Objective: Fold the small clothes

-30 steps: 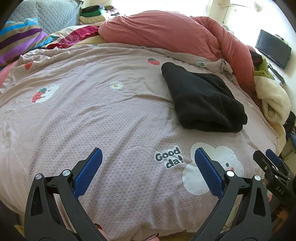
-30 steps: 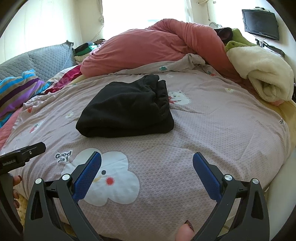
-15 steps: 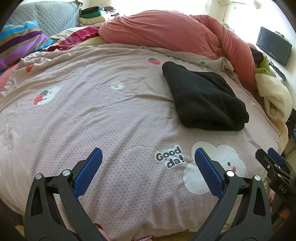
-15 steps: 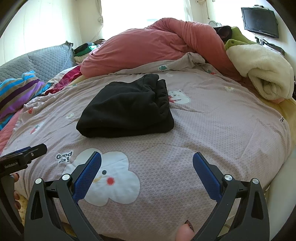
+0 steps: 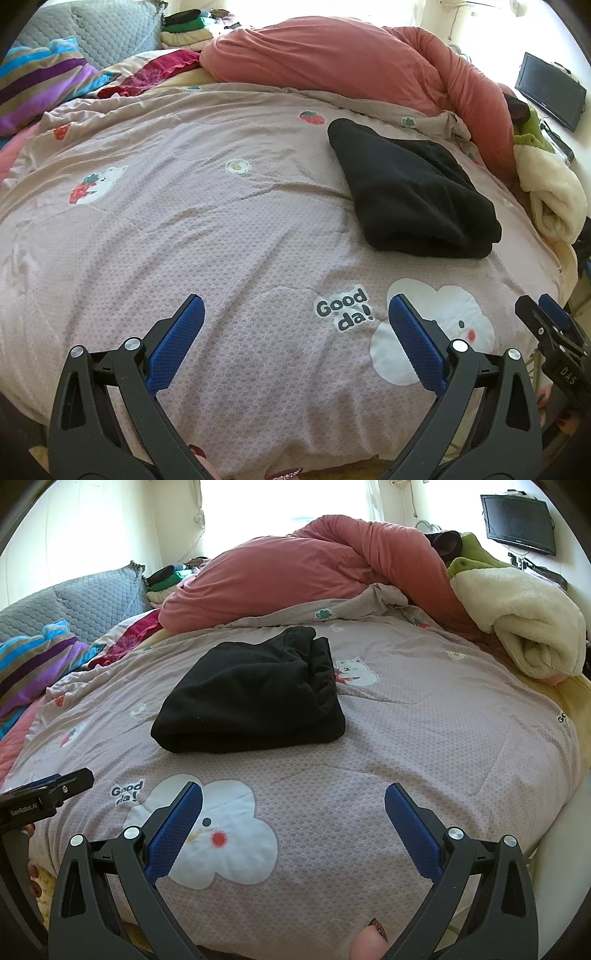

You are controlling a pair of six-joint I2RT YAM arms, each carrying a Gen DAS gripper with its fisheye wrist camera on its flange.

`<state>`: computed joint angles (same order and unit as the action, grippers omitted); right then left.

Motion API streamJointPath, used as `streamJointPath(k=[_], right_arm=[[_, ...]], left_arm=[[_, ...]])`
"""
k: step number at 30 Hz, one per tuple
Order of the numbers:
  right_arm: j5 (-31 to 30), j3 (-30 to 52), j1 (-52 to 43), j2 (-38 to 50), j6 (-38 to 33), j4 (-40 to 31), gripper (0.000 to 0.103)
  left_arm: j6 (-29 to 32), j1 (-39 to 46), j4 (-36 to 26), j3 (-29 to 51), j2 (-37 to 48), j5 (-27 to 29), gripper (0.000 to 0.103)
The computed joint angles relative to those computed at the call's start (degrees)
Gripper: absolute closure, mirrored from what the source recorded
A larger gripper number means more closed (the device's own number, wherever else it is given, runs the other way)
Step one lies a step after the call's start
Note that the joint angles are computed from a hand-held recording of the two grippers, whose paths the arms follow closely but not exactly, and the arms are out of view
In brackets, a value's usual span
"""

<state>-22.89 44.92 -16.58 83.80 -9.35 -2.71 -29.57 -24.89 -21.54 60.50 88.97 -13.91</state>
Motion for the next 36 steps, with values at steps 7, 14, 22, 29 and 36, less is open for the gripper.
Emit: streamJointPath(k=[7, 14, 22, 29, 36], right_arm=[[0.34, -0.06, 0.21, -0.04, -0.29, -0.01, 0.005], [0.69, -0.05, 0.42, -0.08, -0.1, -0.18, 0.005], [2.29, 0.72, 0.24, 0.54, 0.88, -0.84, 0.005], [9.57, 5.73, -6.08, 6.17, 6.23, -2.46, 0.005], [21.82, 17.7, -22.03, 21.01, 9.64, -0.16, 0.005]], left_arm=[[-0.37, 0.07, -0.89, 0.4, 0.24, -0.37, 0.01], [-0.46, 0.35, -1.01, 0.21, 0.25, -0.68, 0.01], [-0.45, 1.17, -0.83, -0.42, -0.28, -0.22, 0.01], [-0.98, 7.92, -0.72, -2.25, -3.02, 1.39, 0.01], [-0.52, 32.53, -3.61, 0.65, -1.5, 3.82, 0.01]])
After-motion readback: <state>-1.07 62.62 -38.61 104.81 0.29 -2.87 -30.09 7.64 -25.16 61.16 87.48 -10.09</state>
